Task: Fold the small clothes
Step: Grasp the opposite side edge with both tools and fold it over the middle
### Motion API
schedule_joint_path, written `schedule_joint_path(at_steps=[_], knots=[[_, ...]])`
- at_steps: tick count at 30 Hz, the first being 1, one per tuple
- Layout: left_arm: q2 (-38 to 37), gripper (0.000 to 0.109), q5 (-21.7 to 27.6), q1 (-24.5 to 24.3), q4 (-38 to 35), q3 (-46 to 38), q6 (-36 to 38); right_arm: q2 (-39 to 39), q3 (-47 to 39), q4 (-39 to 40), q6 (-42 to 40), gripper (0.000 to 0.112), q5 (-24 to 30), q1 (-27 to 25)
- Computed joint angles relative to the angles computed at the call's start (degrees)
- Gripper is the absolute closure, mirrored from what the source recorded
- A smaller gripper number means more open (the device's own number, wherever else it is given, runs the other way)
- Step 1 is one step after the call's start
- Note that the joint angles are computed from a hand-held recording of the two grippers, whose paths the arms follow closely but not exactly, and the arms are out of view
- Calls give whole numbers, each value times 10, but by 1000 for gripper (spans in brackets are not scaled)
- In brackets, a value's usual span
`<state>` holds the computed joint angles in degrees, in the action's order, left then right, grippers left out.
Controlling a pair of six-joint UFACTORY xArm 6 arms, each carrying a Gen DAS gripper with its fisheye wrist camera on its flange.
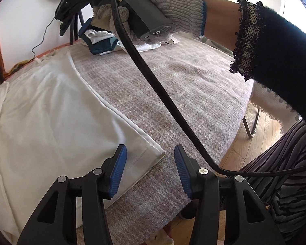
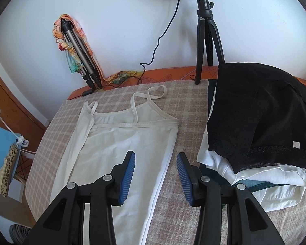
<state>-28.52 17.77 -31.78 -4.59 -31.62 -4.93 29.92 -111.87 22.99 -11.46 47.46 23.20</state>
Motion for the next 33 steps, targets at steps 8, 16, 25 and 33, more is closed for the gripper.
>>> schedule_joint_path(at_steps=[8, 16, 25, 33], knots=[[-10, 103, -6, 22, -114, 9, 71, 95, -113, 2, 30, 67, 34, 2], [-40, 104, -7, 27, -153, 25, 78, 205, -260, -69, 106, 72, 88, 9], [-74, 104, -6, 40, -174, 45, 80, 240, -313, -75, 123, 109, 106, 12], [-137, 104, -1, 64, -173, 82, 58, 197, -270, -78, 112, 112, 63, 34]])
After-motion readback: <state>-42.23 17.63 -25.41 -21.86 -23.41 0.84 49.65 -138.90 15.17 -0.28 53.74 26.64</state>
